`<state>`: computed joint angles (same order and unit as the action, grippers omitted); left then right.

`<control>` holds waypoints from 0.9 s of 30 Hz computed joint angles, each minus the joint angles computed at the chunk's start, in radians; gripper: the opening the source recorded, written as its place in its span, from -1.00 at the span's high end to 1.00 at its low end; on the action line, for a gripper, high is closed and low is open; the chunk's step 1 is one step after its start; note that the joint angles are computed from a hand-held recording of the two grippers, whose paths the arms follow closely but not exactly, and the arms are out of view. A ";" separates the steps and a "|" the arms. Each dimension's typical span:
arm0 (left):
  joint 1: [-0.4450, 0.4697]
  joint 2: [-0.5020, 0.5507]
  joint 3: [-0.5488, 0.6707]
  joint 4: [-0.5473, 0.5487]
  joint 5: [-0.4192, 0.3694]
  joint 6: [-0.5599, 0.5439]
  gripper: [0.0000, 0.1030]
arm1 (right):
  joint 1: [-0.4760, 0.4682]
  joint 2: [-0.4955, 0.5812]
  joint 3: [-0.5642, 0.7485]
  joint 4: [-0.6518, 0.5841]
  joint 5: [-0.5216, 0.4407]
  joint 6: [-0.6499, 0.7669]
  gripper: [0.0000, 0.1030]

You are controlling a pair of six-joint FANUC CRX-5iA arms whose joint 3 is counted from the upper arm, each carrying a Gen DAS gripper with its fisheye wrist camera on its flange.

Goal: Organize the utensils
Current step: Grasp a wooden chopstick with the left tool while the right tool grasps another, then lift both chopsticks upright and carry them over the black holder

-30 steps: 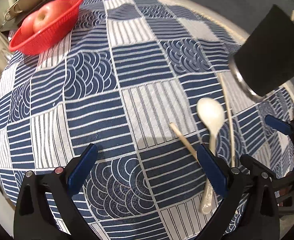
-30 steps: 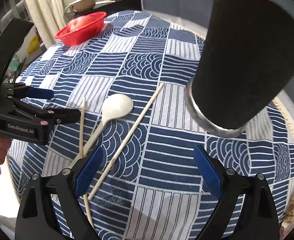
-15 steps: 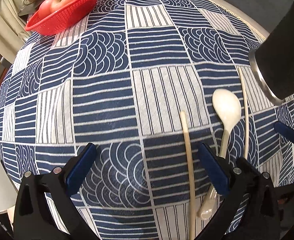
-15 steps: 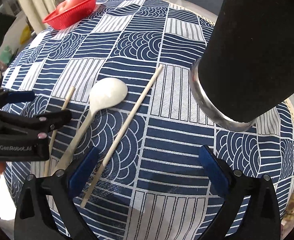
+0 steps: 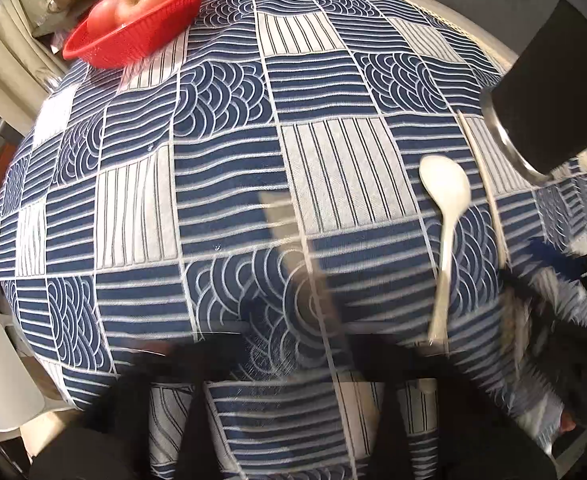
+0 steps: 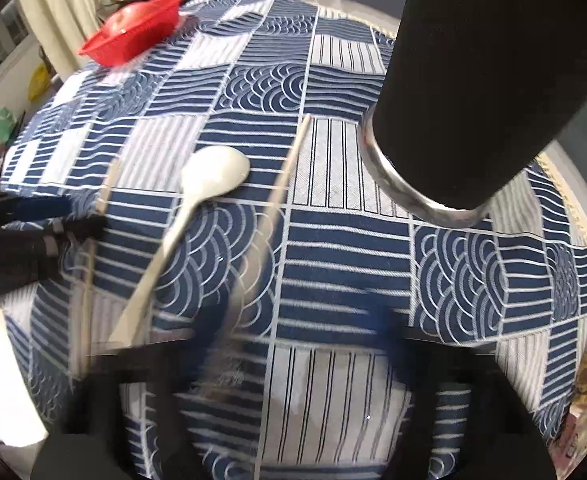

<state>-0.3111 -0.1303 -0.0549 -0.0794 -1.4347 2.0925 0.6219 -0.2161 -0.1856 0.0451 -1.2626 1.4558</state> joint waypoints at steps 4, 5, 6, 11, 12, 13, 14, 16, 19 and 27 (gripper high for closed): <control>0.011 -0.049 -0.049 0.021 0.002 -0.048 0.91 | -0.037 -0.015 0.012 -0.054 -0.039 0.020 0.91; 0.018 -0.063 -0.063 0.032 0.005 -0.057 0.91 | -0.051 -0.028 0.011 -0.072 -0.050 0.018 0.91; 0.027 -0.079 -0.081 0.047 0.012 -0.073 0.91 | -0.063 -0.039 0.007 -0.083 -0.056 0.010 0.91; 0.061 -0.140 -0.139 0.086 0.007 -0.133 0.91 | -0.102 -0.100 -0.015 -0.126 -0.096 -0.029 0.91; 0.063 -0.156 -0.146 0.080 -0.004 -0.132 0.91 | -0.106 -0.111 -0.018 -0.129 -0.100 -0.040 0.91; 0.073 -0.171 -0.155 0.084 -0.010 -0.144 0.91 | -0.114 -0.127 -0.023 -0.137 -0.102 -0.059 0.91; 0.084 -0.177 -0.152 0.086 -0.018 -0.155 0.91 | -0.119 -0.139 -0.027 -0.140 -0.106 -0.075 0.91; 0.096 -0.207 -0.168 0.079 -0.033 -0.165 0.91 | -0.118 -0.173 -0.039 -0.139 -0.113 -0.104 0.91; 0.120 -0.256 -0.192 0.075 -0.045 -0.188 0.91 | -0.102 -0.216 -0.057 -0.120 -0.120 -0.144 0.91; 0.227 -0.364 -0.224 0.084 -0.103 -0.313 0.91 | -0.045 -0.330 -0.105 -0.025 -0.125 -0.298 0.91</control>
<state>-0.0842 -0.4947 -0.2786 0.0051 -1.5377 1.7800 0.5771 -0.5459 -0.2906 0.0203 -1.3873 1.1583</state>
